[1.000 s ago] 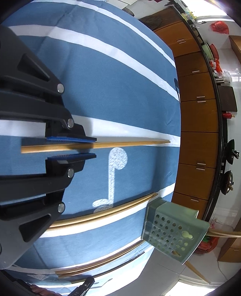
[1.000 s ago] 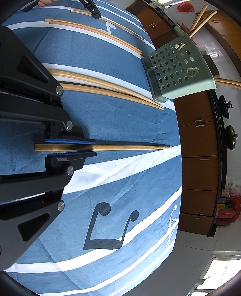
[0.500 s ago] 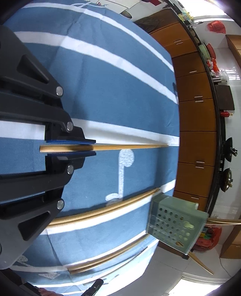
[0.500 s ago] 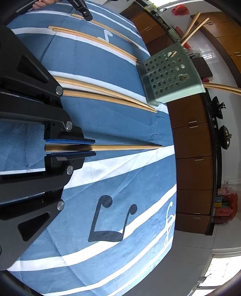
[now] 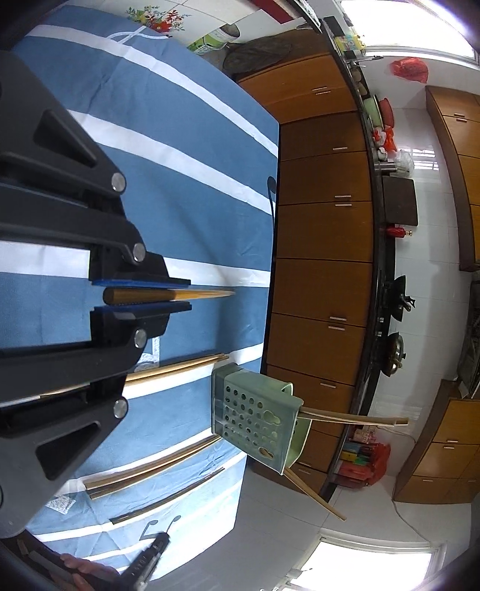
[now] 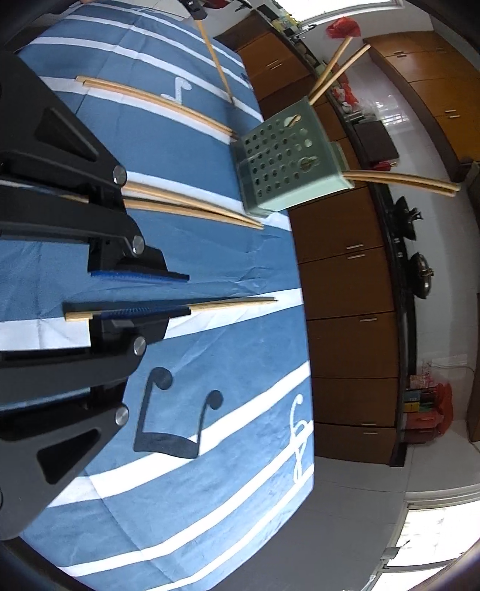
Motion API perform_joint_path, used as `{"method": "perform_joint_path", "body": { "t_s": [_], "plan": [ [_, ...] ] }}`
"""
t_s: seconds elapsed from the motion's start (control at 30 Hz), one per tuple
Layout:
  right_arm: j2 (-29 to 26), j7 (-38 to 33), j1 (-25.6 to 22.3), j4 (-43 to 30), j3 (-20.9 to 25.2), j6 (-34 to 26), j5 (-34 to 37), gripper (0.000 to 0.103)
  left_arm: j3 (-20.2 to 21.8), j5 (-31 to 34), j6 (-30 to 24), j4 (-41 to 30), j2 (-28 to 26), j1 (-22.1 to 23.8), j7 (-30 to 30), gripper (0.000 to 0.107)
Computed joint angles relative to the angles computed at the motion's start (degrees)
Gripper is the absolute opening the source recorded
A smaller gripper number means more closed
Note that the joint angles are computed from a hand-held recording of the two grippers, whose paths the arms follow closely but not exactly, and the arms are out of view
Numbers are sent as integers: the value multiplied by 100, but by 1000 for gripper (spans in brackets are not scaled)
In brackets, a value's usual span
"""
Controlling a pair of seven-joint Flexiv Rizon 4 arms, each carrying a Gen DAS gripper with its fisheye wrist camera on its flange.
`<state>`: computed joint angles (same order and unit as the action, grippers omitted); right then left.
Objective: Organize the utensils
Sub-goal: 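Lift the left gripper's chopstick upright while the right gripper raises its chopstick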
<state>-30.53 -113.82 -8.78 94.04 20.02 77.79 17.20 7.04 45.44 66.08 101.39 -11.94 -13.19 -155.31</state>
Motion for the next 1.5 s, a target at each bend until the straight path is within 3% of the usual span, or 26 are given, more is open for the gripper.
{"method": "perform_joint_path", "body": {
  "t_s": [0.13,0.23,0.3,0.33,0.5,0.87,1.5],
  "plan": [
    [-111,364,317,100,-428,-132,-384,34,-14,-95,21,51,-16,17,38,8],
    [-165,553,405,148,-579,-267,-609,22,-7,-110,21,52,-13,16,57,8],
    [-133,544,442,308,-627,-26,-733,16,5,-85,24,50,-16,5,21,8],
    [-119,501,364,326,-536,-40,-737,8,11,-70,28,42,-19,1,-3,8],
    [-49,390,146,385,-308,-6,-665,7,28,5,-1,-13,-19,-30,-100,8],
    [119,-472,-667,-32,714,438,372,7,-49,459,-98,-135,178,-48,-439,8],
    [117,-1228,-1254,-518,1627,998,1218,7,-258,1223,-66,-340,438,35,-1084,8]
  ]
}}
